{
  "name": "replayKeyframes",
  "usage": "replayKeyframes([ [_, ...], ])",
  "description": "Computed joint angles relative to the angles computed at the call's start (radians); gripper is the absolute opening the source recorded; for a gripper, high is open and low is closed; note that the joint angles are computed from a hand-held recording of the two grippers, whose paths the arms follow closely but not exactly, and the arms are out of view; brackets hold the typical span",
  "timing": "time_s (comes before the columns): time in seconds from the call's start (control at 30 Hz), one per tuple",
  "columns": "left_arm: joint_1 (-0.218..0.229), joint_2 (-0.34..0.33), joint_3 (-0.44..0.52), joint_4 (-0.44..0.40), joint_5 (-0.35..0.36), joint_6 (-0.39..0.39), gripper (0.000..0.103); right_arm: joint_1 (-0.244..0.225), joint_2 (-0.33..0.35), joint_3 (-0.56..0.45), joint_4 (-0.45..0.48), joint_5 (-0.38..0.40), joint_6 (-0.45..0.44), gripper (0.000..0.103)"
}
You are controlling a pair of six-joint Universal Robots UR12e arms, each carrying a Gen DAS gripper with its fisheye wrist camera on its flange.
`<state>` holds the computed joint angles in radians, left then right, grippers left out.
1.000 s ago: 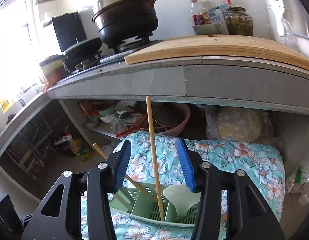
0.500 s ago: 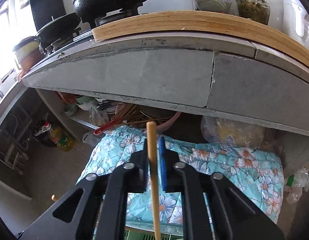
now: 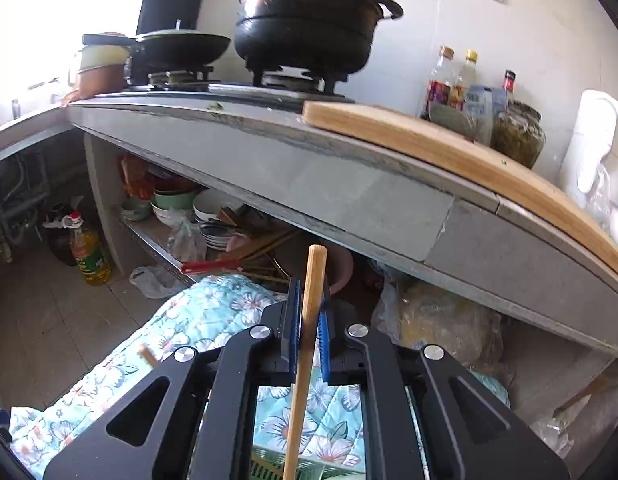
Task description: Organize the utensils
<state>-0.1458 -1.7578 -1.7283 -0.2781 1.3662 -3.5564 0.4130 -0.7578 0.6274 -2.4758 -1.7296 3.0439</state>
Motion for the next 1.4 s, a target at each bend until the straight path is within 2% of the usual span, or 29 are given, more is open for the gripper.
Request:
replayKeyframes([
  [0.13, 0.003, 0.004, -0.006, 0.005, -0.009, -0.011, 0.027, 0.007, -0.018, 0.038, -0.039, -0.009, -0.031, 0.008],
  [0.27, 0.0, 0.008, -0.009, 0.008, -0.006, -0.002, 0.027, -0.005, -0.043, 0.071, -0.051, 0.047, 0.019, 0.007],
  [0.4, 0.0, 0.009, -0.012, 0.013, -0.011, -0.007, 0.027, -0.016, -0.048, 0.068, -0.035, 0.082, 0.048, 0.007],
  [0.57, 0.0, 0.011, -0.016, 0.011, -0.015, -0.003, 0.027, -0.039, -0.043, 0.044, 0.038, 0.173, 0.137, 0.007],
  [0.73, -0.002, 0.01, -0.012, 0.006, -0.017, 0.001, 0.027, -0.022, -0.033, 0.026, 0.052, 0.128, 0.047, 0.006],
  [0.8, -0.003, 0.01, -0.012, 0.004, -0.017, 0.003, 0.027, -0.025, -0.034, 0.025, 0.031, 0.128, 0.073, 0.006],
  [0.87, -0.001, 0.009, -0.012, 0.003, -0.02, 0.002, 0.027, -0.036, -0.031, 0.016, 0.044, 0.168, 0.13, 0.007],
  [0.97, -0.001, 0.008, -0.011, -0.001, -0.02, 0.005, 0.027, -0.026, -0.021, 0.002, 0.071, 0.129, 0.083, 0.006],
  [1.1, 0.002, 0.008, -0.013, -0.001, -0.018, -0.001, 0.027, -0.044, -0.037, 0.024, 0.035, 0.192, 0.169, 0.007],
  [1.2, 0.003, 0.006, -0.013, 0.002, -0.021, -0.004, 0.027, -0.04, -0.036, 0.022, 0.052, 0.175, 0.142, 0.007],
  [1.27, 0.001, 0.003, -0.01, 0.004, -0.023, -0.003, 0.027, -0.045, -0.045, 0.039, 0.035, 0.189, 0.161, 0.007],
  [1.4, -0.019, -0.015, 0.018, 0.004, -0.008, 0.061, 0.027, -0.045, -0.051, 0.056, 0.031, 0.19, 0.166, 0.007],
])
